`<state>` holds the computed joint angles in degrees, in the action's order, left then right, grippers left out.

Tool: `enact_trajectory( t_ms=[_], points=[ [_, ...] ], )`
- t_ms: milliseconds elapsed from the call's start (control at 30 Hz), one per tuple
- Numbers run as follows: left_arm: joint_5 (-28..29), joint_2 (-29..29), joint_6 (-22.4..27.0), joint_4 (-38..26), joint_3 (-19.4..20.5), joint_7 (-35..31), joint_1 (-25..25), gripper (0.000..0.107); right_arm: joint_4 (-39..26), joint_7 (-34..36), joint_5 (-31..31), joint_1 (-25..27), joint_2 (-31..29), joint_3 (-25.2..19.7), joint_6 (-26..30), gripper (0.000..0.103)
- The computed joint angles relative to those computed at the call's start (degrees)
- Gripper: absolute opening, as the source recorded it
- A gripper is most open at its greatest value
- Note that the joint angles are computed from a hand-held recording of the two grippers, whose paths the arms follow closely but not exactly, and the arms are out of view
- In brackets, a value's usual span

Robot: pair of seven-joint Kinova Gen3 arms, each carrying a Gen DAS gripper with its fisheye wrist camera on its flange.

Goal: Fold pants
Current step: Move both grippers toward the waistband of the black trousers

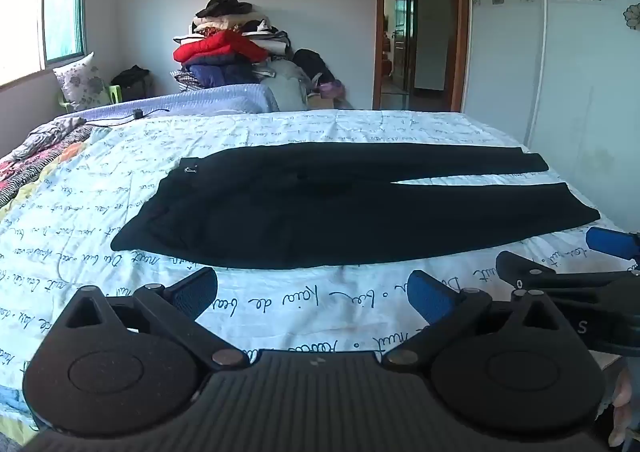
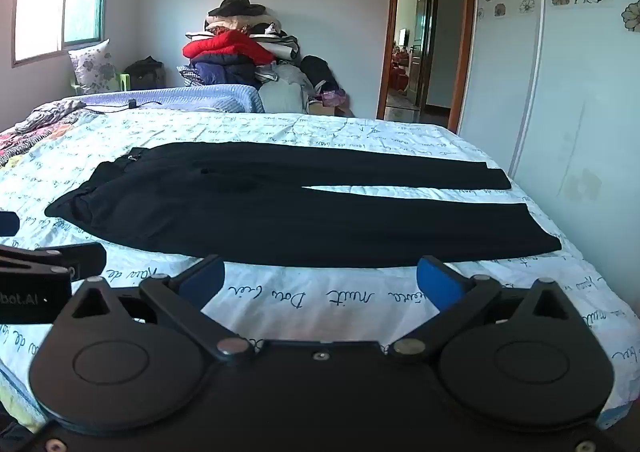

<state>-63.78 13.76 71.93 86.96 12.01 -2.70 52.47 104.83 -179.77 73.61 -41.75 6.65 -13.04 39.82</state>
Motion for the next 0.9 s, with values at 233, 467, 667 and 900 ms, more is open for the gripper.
enact_trajectory(
  t_ms=[233,467,667,900],
  points=[
    [5.72,-2.20,-7.80,1.18,0.93,-0.13,-4.47,0.101,-0.30,-1.08,1.05,-0.86,0.79,-0.12,1.86,0.103],
    [6.20,-1.86,-9.12,1.65,0.00,-0.75,-4.70,0.099,-1.01,-0.20,-0.56,-0.39,1.88,1.14,0.35,0.103],
    [13.61,-2.76,-12.23,1.45,0.36,-3.27,-8.03,0.098,-0.55,-0.55,-0.11,0.13,1.46,1.43,-1.22,0.103],
    [11.87,0.72,-9.43,1.06,-0.47,-5.22,-5.42,0.098,-1.20,1.02,-1.79,0.71,1.93,1.84,-2.30,0.103]
  ],
)
